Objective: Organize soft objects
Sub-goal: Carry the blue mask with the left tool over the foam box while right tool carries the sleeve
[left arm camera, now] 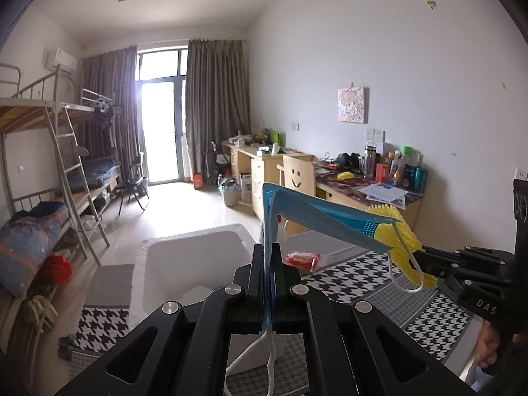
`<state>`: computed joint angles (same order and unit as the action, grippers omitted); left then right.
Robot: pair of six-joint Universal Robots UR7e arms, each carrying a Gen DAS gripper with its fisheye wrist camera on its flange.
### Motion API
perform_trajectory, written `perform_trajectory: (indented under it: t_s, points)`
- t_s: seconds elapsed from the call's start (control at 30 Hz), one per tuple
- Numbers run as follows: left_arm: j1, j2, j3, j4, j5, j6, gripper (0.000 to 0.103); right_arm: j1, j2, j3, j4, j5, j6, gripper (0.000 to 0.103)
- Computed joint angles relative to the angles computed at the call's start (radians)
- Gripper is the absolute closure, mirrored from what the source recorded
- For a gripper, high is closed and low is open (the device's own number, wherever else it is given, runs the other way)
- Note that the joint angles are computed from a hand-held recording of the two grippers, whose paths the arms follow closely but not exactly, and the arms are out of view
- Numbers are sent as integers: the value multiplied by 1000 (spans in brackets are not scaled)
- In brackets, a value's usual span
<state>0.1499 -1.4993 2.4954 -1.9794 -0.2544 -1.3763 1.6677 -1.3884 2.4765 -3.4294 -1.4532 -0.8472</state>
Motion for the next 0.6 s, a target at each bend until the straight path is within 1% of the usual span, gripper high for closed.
perform_trajectory:
  t_s: [0.13,0.2,0.33,0.47,0.53,0.6]
  points:
    - [11,-5,-23,80,17,-53,101,17,19,-21,9,-7,8,91]
    - [13,-8,-34,137,23,-98,101,25,28,-28,12,-12,9,91]
    - [27,-1,-52,178,33,-132,100,37,37,-41,24,-12,10,91]
    - [42,3,-84,301,45,-226,100,56,48,-53,32,-18,15,91]
    - [49,3,-93,330,49,-247,101,69,57,-63,40,-23,21,91]
    - [58,3,-108,385,52,-288,100,77,65,-72,46,-27,20,91]
